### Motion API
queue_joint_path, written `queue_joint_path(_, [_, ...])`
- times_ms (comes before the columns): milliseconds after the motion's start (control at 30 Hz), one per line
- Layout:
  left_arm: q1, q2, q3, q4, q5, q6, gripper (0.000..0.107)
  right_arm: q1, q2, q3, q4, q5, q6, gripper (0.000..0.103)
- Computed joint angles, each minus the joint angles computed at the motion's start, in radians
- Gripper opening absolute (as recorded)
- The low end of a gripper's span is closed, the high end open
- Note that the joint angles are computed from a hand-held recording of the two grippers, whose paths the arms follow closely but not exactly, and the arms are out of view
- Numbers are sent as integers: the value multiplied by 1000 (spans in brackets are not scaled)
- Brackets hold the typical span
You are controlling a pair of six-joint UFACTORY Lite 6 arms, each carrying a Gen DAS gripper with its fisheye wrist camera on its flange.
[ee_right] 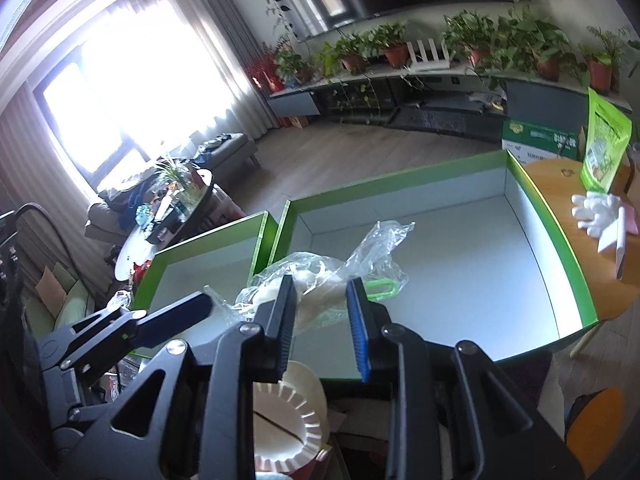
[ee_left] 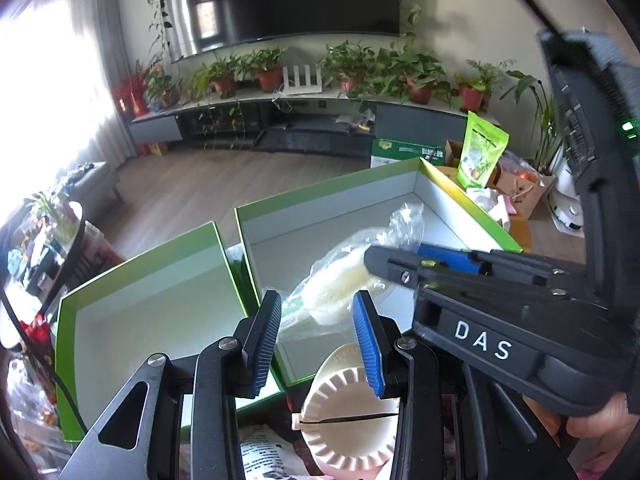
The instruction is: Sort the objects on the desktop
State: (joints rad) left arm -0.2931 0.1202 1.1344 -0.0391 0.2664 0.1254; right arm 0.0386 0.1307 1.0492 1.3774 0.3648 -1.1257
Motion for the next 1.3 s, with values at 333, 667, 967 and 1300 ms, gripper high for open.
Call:
queue_joint_path(333, [13,11,7,-35,17,29,38,-12,40,23,-172,30,186,45])
queue_joint_path(667, [21,4,7,-60,20,52,38,-16,-25,-8,-210,22,222,49])
queue_joint_path(967, [15,-12,-3,-24,25,11,38,-19,-78,-32,-271,24,268,49])
queue_joint_path(1300, [-27,-114,-35,92,52,-115,38,-27,-206,-88,-334,43,327,49])
